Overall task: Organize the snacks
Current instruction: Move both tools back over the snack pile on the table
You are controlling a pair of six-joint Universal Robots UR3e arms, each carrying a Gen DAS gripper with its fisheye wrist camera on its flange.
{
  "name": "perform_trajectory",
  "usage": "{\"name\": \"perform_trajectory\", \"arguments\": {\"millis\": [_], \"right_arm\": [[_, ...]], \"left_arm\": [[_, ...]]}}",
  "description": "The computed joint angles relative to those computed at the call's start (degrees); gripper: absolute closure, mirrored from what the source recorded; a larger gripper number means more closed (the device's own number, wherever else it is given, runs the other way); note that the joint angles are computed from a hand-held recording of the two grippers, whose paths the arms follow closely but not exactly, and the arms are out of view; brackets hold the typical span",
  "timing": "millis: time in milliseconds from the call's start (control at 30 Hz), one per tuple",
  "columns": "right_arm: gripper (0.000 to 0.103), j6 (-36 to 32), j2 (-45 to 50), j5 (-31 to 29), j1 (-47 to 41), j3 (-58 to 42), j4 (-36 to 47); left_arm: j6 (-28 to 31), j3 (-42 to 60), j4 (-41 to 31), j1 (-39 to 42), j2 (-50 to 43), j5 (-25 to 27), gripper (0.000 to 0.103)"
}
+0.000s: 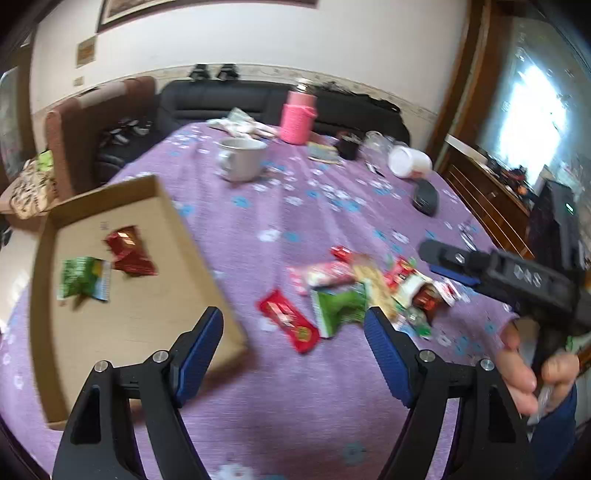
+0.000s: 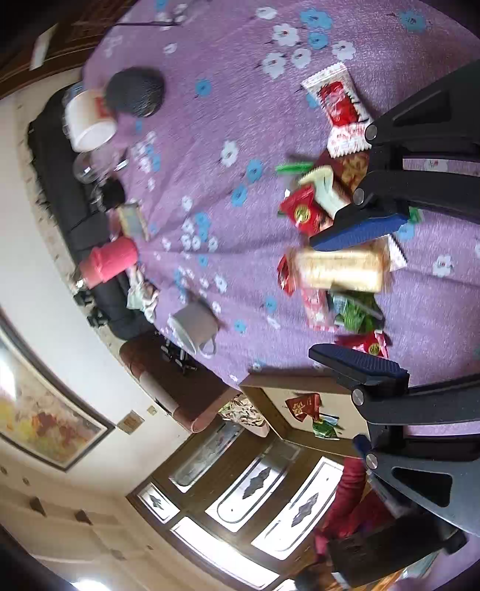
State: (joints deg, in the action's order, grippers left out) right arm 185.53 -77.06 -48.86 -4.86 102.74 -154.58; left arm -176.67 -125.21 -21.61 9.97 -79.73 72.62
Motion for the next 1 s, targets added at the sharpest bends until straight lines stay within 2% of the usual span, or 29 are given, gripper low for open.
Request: {"name": "perform_trajectory", "arguments": {"millis": [67, 367, 733, 1000], "right_arm": [[0.047, 0.2, 0.2, 0.7, -0.7, 0.4, -0.2], [0.047, 0.5, 0.7, -5.6, 1.2, 0.1, -0.5], [0.047, 0.5, 1.9, -7.2, 1.0, -0.4, -0.5], [0.047, 1.2, 2.3, -8.8, 0.7, -1.0, 0.1]], "left_arm": [[-0.4, 0.0, 1.6, -2.0, -1.9, -0.1, 0.025], [0.6, 1.0, 8.1, -9.8, -11.9, 4.4, 0.025], [2.1, -1.5, 9.5, -5.8, -12.9, 0.6, 0.025], [2.7, -2.0, 12.1, -7.8, -13.4, 2.2, 0.025]]}}
